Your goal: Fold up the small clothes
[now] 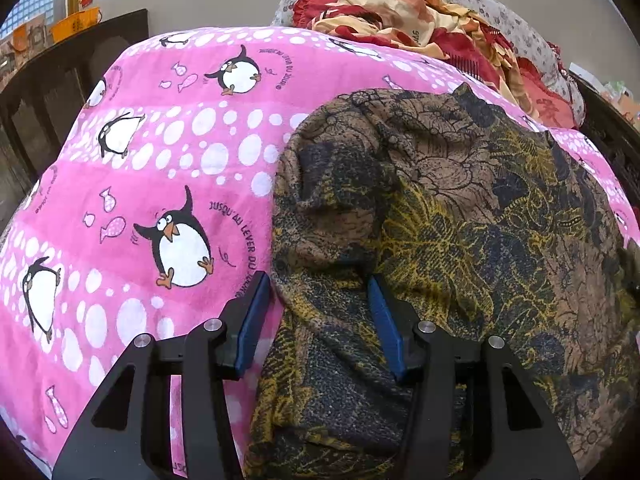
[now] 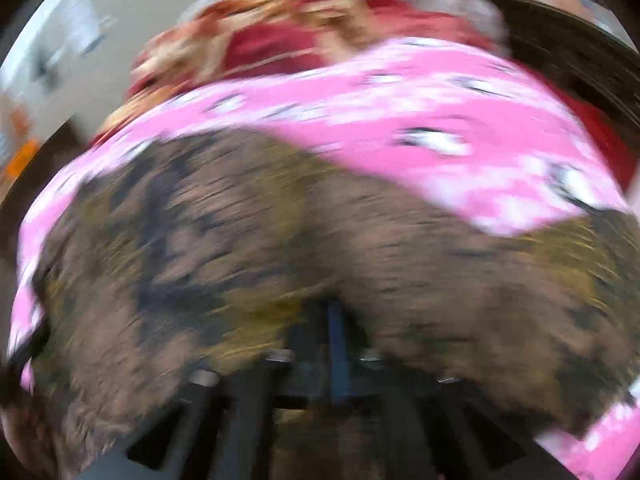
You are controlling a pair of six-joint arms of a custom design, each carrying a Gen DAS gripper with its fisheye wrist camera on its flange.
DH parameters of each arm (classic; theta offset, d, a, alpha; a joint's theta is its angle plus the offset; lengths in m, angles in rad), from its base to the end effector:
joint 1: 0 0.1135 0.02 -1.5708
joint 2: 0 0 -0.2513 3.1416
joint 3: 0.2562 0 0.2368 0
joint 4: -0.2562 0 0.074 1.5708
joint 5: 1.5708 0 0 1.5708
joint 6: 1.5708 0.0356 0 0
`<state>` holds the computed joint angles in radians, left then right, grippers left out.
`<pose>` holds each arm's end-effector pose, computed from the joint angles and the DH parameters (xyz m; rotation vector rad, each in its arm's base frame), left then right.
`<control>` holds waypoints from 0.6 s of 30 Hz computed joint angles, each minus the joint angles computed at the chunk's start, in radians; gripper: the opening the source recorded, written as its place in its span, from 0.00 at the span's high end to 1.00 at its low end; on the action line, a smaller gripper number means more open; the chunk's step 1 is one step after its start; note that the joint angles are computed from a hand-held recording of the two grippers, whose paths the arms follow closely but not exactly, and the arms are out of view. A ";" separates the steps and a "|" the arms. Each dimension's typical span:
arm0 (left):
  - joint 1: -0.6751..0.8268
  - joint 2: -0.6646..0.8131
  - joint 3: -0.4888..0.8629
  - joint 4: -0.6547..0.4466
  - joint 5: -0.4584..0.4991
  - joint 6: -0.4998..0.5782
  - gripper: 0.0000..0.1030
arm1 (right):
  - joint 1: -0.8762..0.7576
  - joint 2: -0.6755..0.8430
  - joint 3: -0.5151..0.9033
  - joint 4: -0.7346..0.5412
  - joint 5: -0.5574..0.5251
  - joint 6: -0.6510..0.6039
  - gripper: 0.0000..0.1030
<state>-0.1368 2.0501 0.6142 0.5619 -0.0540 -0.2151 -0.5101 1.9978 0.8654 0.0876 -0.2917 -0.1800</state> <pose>0.2940 -0.0385 0.0336 -0.1196 2.4422 -0.0905 0.2929 -0.1522 0.0668 0.3194 2.5312 0.1202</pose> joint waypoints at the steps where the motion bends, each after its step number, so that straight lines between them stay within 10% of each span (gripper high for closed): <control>1: -0.002 0.002 0.007 -0.005 -0.002 0.001 0.50 | -0.022 0.004 0.007 0.002 0.024 0.030 1.00; 11: -0.005 0.009 0.036 -0.029 -0.002 -0.001 0.49 | 0.002 -0.272 -0.148 -0.093 -0.183 -0.084 0.95; 18: -0.004 -0.268 -0.172 0.022 0.021 0.043 0.50 | 0.190 -0.247 -0.261 -0.071 0.042 -0.140 0.91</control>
<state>-0.1412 1.7822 0.4419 0.5838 -0.0327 -0.1718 -0.3198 1.7505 0.6049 0.0164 -0.2501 -0.3196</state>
